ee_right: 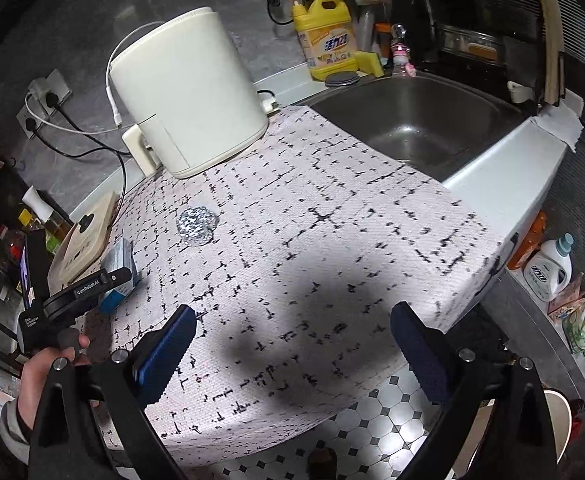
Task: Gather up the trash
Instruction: 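Grasp blue-and-white medicine box with left tool while right tool grasps foil ball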
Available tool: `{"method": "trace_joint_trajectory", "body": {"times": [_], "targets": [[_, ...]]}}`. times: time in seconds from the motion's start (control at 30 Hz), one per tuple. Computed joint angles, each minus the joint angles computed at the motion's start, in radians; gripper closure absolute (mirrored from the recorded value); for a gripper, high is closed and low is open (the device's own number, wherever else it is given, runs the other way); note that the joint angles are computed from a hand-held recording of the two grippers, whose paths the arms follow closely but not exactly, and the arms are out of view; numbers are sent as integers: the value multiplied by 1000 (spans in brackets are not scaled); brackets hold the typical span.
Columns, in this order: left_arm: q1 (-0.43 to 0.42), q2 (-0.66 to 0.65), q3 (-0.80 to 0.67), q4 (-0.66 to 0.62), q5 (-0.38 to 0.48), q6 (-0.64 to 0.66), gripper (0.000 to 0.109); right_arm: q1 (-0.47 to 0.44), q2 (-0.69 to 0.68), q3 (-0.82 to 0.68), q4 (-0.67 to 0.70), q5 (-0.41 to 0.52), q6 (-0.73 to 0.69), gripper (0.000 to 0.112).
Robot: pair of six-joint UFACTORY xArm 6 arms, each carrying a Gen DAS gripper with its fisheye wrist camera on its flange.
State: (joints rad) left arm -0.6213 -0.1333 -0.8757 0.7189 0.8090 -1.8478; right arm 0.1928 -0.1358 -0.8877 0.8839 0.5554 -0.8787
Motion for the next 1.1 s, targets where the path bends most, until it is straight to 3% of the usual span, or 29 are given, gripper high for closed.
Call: {"method": "trace_joint_trajectory", "body": {"times": [0.13,0.27,0.5,0.7,0.83,1.0,1.1], "targets": [[1,-79,84,40,-38,-53,40,46,23,-20,2,-1,-1,17],[2,-164,163,83,-70,-105,41,94,51,-46,5,0,0,17],[-39,-288,225,123,13,-123,41,175,132,-119,23,-12,14,18],[-41,-386,282,112,56,-129,41,227,241,-227,-5,-12,57,30],[-32,-405,289,98,75,-78,41,246,323,-311,-25,-26,120,30],[-47,-442,308,108,94,-105,41,270,413,-398,-98,-45,200,31],[-56,-460,317,105,111,-100,41,280,462,-447,-152,-41,239,38]]}}
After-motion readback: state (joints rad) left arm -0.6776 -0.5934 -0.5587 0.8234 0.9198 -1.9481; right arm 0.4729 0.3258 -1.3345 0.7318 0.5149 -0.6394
